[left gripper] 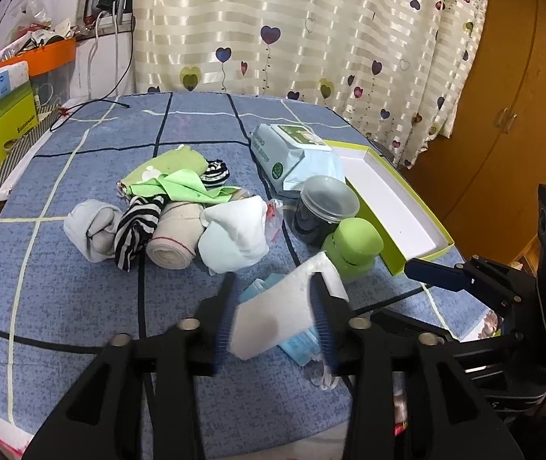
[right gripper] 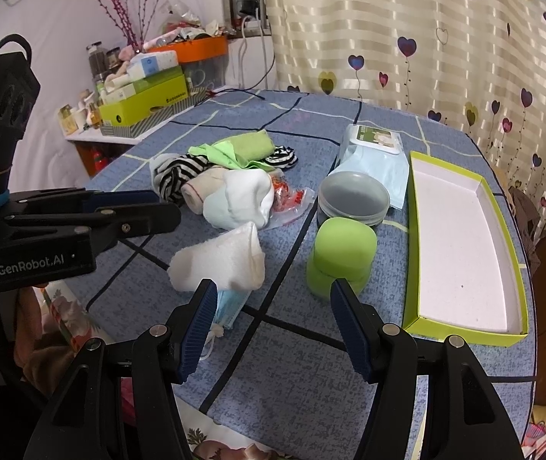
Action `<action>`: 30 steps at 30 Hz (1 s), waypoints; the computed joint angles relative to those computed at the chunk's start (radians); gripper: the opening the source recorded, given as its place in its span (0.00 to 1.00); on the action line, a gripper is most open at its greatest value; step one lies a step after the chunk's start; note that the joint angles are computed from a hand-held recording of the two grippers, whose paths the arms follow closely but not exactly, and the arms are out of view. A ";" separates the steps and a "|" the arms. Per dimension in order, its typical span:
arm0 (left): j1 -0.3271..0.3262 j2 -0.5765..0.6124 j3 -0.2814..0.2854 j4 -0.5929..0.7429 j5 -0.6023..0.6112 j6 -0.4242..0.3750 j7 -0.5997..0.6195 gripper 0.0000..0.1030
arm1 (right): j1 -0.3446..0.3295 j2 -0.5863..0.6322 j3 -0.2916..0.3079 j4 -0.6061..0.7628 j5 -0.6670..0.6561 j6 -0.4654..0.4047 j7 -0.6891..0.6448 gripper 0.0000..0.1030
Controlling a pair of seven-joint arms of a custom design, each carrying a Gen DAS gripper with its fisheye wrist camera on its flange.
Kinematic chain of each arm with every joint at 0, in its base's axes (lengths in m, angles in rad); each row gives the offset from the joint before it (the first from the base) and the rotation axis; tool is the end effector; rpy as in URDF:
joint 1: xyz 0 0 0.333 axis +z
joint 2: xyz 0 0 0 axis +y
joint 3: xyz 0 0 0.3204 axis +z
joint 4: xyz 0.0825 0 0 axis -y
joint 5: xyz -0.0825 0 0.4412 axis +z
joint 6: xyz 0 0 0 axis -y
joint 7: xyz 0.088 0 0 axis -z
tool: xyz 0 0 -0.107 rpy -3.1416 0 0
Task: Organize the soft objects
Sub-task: 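Grasp the white rolled towel with the left gripper and lift it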
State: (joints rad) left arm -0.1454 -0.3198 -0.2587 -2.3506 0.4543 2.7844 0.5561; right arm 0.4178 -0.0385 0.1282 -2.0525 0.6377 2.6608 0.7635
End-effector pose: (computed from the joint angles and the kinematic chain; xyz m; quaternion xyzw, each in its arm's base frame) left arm 0.4923 -0.2403 0.5116 -0.7186 0.5731 -0.3304 0.2143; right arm 0.5523 0.3166 0.5041 -0.8721 0.3133 -0.1036 0.3613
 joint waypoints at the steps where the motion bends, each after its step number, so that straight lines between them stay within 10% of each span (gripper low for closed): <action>1: -0.002 0.002 0.002 -0.001 -0.002 0.004 0.004 0.49 | 0.001 0.000 0.001 0.000 -0.005 0.001 0.005 0.60; 30: -0.070 0.142 0.051 0.050 -0.182 0.007 0.393 0.50 | -0.017 0.039 -0.002 0.016 -0.035 -0.009 0.058 0.60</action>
State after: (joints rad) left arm -0.2155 -0.1779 -0.2075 -2.3005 0.2723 2.7910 0.9495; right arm 0.4010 0.0009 0.1265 -2.0367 0.6027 2.6515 0.8215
